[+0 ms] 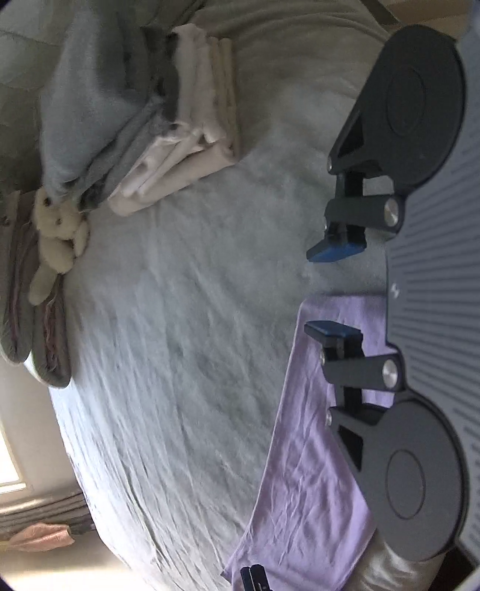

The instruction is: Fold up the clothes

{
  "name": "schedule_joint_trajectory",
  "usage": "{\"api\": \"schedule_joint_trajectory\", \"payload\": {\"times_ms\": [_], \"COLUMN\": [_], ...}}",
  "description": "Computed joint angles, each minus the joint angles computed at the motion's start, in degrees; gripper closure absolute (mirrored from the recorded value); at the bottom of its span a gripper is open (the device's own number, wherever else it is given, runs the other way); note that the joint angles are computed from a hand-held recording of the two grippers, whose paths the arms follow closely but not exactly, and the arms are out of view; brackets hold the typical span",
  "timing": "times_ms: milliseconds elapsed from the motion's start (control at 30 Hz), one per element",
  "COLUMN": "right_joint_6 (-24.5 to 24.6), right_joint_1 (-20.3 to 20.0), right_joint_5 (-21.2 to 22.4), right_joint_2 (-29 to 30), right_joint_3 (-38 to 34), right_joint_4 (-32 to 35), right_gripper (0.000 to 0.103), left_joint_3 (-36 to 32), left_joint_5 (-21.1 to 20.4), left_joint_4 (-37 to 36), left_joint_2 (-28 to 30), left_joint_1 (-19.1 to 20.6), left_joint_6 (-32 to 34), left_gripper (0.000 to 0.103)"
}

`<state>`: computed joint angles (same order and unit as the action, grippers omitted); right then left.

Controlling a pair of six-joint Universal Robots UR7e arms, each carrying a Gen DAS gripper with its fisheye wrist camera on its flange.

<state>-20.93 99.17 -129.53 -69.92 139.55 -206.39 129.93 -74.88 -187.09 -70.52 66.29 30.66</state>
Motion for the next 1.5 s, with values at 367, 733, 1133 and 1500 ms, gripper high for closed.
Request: {"api": "schedule_joint_trajectory", "payload": {"times_ms": [367,733,1133,1500], "right_joint_6": [-6.2,-10.5,-8.6,-1.4], "right_joint_1": [7.0,12.4,14.6,14.3], "right_joint_5": [7.9,9.0,11.5,16.1], "right_joint_2": [7.8,19.5,27.9,41.1], "right_joint_3": [-4.2,-15.6,-24.3,-38.2], "right_joint_4": [7.9,18.2,18.9,6.4], "right_gripper": [0.064,0.061,0.06,0.06], "left_joint_3": [0.3,3.9,3.3,3.2], "left_joint_5": [1.0,6.5,3.8,9.4], "left_joint_4": [6.6,19.4,16.4,9.6], "left_joint_2": [-9.1,-18.9,-23.0,-18.7], "left_joint_1": [4.1,4.8,8.5,8.1], "left_joint_6": [-2.3,2.6,-1.1,0.2], "left_gripper": [0.064,0.063,0.058,0.059]}}
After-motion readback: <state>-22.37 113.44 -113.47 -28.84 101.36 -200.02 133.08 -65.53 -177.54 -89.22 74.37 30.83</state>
